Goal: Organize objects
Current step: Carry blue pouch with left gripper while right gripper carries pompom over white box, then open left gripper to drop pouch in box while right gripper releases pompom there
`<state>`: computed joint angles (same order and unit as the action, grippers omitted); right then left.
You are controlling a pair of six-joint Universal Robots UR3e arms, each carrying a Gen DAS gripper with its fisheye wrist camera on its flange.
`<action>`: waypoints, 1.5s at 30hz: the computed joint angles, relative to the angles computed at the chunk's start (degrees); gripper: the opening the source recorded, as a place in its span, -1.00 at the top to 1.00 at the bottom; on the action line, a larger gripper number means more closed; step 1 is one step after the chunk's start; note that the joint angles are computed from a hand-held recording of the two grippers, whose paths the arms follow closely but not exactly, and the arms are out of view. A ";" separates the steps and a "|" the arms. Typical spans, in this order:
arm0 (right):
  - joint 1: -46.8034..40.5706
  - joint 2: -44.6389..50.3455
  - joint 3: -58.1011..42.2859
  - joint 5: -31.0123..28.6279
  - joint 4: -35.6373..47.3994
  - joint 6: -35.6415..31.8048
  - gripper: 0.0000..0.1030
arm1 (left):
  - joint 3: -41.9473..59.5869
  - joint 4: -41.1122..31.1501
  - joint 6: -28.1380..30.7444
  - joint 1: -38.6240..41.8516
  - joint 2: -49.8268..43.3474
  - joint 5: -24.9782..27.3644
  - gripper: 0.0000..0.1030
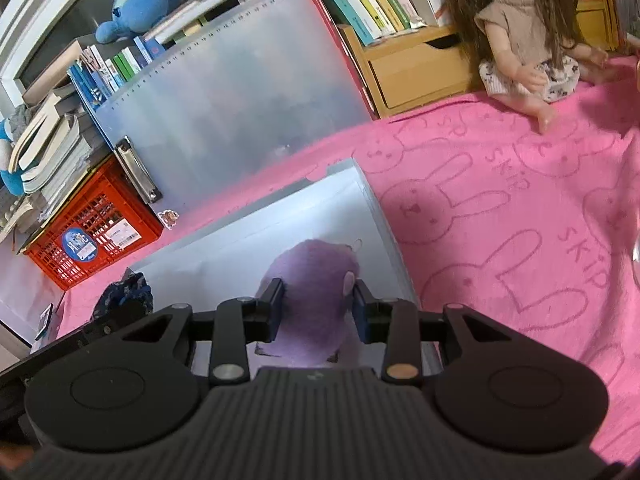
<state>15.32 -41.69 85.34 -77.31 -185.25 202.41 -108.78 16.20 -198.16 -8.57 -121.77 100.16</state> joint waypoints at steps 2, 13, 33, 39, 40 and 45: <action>-0.09 0.13 -0.02 0.36 -0.03 0.28 0.23 | -0.02 -0.08 0.26 -0.08 0.11 0.04 -0.06; -0.45 -1.51 2.41 0.73 -1.59 0.66 -0.17 | -2.34 2.37 1.02 0.09 2.22 -0.60 -0.40; -3.05 -16.54 23.93 5.92 -15.91 -5.10 -0.48 | -17.95 6.39 2.70 -2.13 17.19 -1.94 -0.61; -3.62 -22.10 34.33 6.41 -22.25 -8.95 -0.51 | -26.05 9.13 3.26 -4.09 22.64 -1.21 -0.62; -3.72 -22.86 36.09 6.34 -23.49 -9.66 -0.51 | -27.15 9.66 3.35 -4.46 23.30 -0.92 -0.62; -3.37 -25.47 45.23 4.06 -31.56 -12.07 -0.51 | -33.20 14.23 3.04 -7.58 25.77 1.98 -0.62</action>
<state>11.95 -67.16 130.57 -73.25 -216.81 190.34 -141.98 30.43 -195.12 -16.15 -96.00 102.14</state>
